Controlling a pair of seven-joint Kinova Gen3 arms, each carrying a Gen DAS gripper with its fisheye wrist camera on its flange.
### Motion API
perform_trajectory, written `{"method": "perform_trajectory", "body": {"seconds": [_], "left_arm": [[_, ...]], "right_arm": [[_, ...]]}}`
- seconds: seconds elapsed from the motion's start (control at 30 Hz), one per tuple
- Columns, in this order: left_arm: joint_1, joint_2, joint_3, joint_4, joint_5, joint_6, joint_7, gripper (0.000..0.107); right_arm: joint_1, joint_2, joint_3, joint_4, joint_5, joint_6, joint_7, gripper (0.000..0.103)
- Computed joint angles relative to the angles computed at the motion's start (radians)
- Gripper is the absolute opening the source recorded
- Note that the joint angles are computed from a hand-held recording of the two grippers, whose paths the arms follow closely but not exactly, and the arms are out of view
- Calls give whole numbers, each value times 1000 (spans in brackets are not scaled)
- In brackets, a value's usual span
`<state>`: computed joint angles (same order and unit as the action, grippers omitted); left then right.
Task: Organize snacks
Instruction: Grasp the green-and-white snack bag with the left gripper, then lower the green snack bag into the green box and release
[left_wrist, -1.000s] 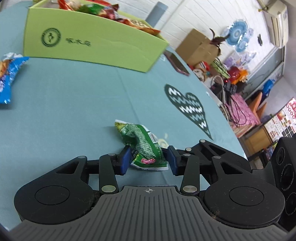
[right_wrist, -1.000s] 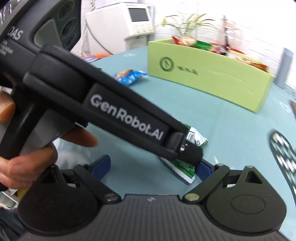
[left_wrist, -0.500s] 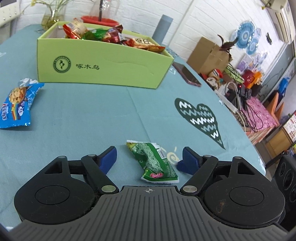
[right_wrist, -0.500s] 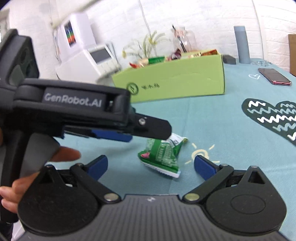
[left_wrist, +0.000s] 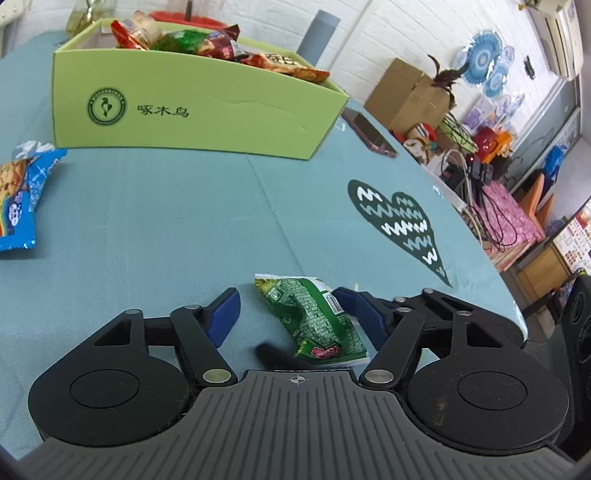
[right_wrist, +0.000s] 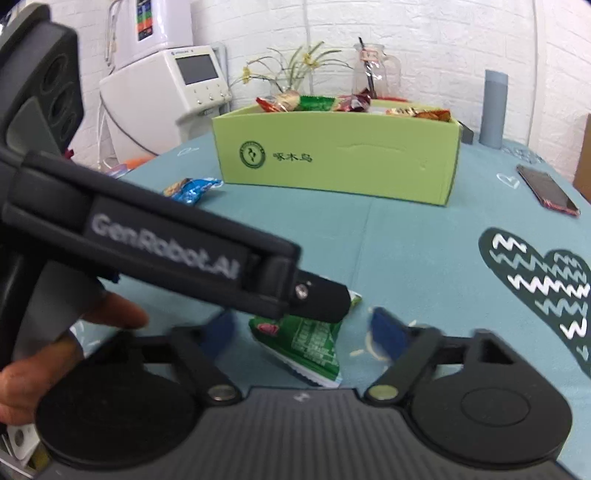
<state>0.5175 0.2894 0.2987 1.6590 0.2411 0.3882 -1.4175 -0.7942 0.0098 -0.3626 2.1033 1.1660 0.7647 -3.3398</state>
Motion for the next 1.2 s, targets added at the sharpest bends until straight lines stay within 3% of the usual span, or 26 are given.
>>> {"method": "perform_trajectory", "body": {"seconds": [0.07,0.17,0.37,0.67,0.87,1.07,1.13,1.2], "left_arm": [[-21,10,32,-3,11,4,-30,22],[-31,4,38,6,55,-5,-66,19],[27,21,-17,-84,-10,35,-8,19],[36,95,-54,-297,-81,86,17,19],[43,197,-100,-529,-132,158,19,18],[9,380,-100,-807,-132,221,0,16],[-6,440,-96,-899,-112,281,-4,16],[-17,489,-94,-980,-83,347,-22,17]], "right_arm": [[-1,0,0,-2,-2,1,-4,54],[17,-16,12,6,-18,-38,-1,52],[57,-40,19,-5,3,-50,22,53],[158,-11,73,-106,85,-125,174,53],[226,67,151,-230,141,-245,288,56],[296,221,229,-419,3,-358,511,60],[349,263,206,-461,-73,-384,590,60],[337,282,252,-470,-145,-432,645,63]]}}
